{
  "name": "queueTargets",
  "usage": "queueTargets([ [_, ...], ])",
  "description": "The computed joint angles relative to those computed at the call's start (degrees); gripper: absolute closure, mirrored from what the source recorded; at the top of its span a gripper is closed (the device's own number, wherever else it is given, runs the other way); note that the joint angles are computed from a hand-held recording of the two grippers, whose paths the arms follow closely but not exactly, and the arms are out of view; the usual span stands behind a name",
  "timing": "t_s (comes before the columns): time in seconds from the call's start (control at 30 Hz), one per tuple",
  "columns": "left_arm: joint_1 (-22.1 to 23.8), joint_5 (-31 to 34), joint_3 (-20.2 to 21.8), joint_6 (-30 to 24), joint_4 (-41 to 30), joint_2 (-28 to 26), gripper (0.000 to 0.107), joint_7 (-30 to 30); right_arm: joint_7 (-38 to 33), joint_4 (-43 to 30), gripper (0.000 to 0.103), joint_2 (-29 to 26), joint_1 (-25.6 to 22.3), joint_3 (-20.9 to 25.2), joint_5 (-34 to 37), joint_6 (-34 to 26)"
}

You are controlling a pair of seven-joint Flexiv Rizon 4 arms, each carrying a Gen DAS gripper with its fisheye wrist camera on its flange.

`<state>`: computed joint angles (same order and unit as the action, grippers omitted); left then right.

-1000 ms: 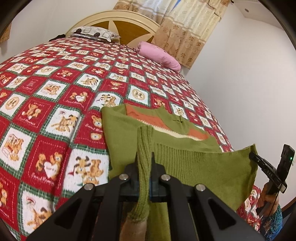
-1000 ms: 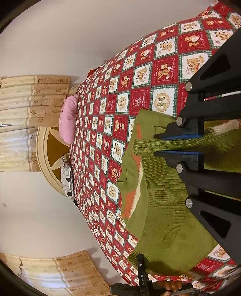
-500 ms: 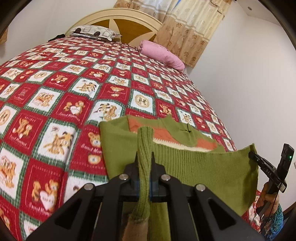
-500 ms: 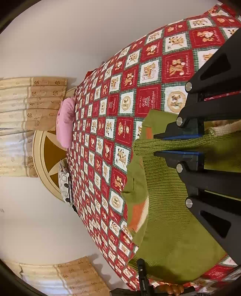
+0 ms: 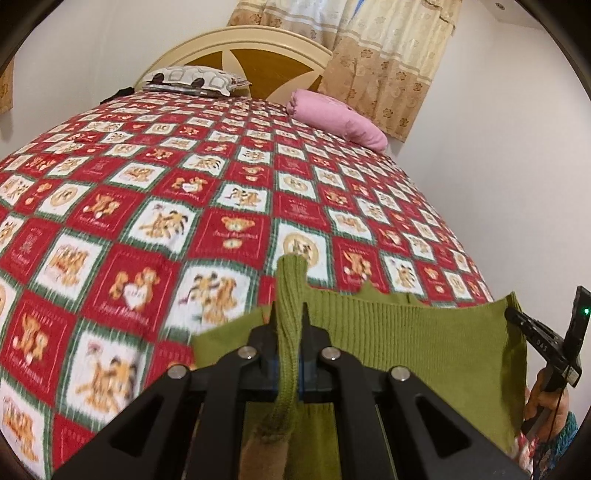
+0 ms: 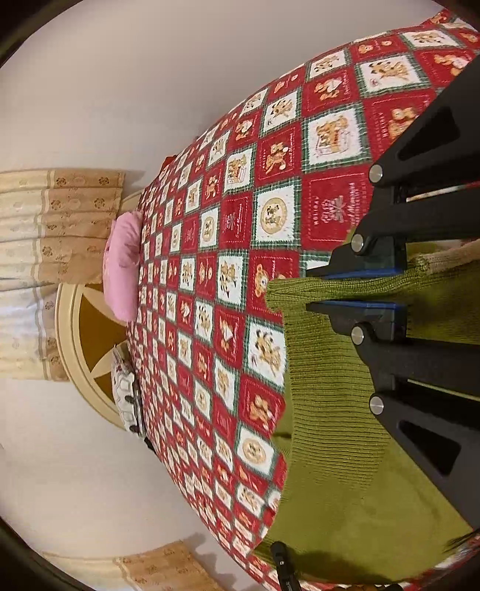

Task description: Fold small clothes

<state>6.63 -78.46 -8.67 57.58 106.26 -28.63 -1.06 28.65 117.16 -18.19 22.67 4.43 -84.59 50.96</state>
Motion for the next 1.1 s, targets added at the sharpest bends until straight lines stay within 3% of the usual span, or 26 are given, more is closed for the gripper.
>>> queueTargets([
  [0.13, -2.52, -1.41, -1.31, 6.95, -2.61, -3.25, 0.101, 0.88, 1.44, -1.41, 0.095, -2.67, -1.04, -1.30, -0.48, 1.84],
  [0.27, -3.09, 3.05, -1.81, 10.72, -4.54, -6.50, 0.101, -3.85, 2.41, -2.11, 0.095, -5.12, -1.64, -2.31, -0.34, 3.96],
  [0.53, -0.04, 8.76, -4.64, 11.49, -5.50, -8.83, 0.099, -9.77, 0.56, -2.97, 0.095, -7.76, -1.14, -3.20, 3.57, 3.88],
  [0.67, 0.56, 11.86, -5.26, 12.31, -5.92, -9.48, 0.089, -12.90, 0.16, -2.87, 0.095, -8.21, -1.28, -3.79, 6.07, 5.17],
  [0.73, 0.53, 14.45, -5.02, 12.89, -6.22, -9.89, 0.079, -15.25, -0.82, -2.99, 0.095, -8.44, -1.29, -3.98, 7.27, 5.90],
  [0.77, 0.60, 16.12, -4.74, 12.60, -6.51, -10.14, 0.068, -16.97, -1.88, -3.18, 0.093, -8.56, -1.04, -3.96, 8.36, 5.61],
  [0.83, 1.63, 18.20, -5.12, 11.54, -6.77, -10.27, 0.066, -19.23, -3.11, -3.21, 0.082, -8.60, -1.22, -4.15, 9.50, 7.06],
  [0.87, 1.81, 19.47, -4.86, 11.38, -6.72, -10.06, 0.063, -20.54, -1.84, -2.34, 0.075, -7.85, -1.75, -4.38, 9.63, 8.67],
  [0.9, 2.16, 20.09, -4.91, 12.11, -5.94, -9.15, 0.063, -20.90, 1.80, -0.91, 0.075, -6.44, -1.87, -5.12, 7.76, 9.88],
  [0.93, 2.99, 19.00, -6.27, 13.83, -4.73, -8.26, 0.064, -18.80, 5.58, 0.52, 0.075, -4.67, -1.58, -4.83, 6.43, 7.70],
  [1.0, 6.13, 10.00, -13.01, 22.36, -0.33, -5.05, 0.066, -5.98, 11.71, 4.70, 0.075, 0.83, 1.64, -3.32, 6.26, -4.32],
  [1.07, 8.15, -3.66, -18.51, 27.70, 2.78, -1.44, 0.066, 10.83, 10.97, 6.86, 0.075, 3.75, 2.04, -0.32, 7.14, -8.42],
  [1.1, 8.29, -7.34, -18.77, 27.37, 3.63, -0.15, 0.065, 15.07, 10.33, 7.50, 0.075, 4.60, 2.17, 0.98, 7.51, -9.34],
])
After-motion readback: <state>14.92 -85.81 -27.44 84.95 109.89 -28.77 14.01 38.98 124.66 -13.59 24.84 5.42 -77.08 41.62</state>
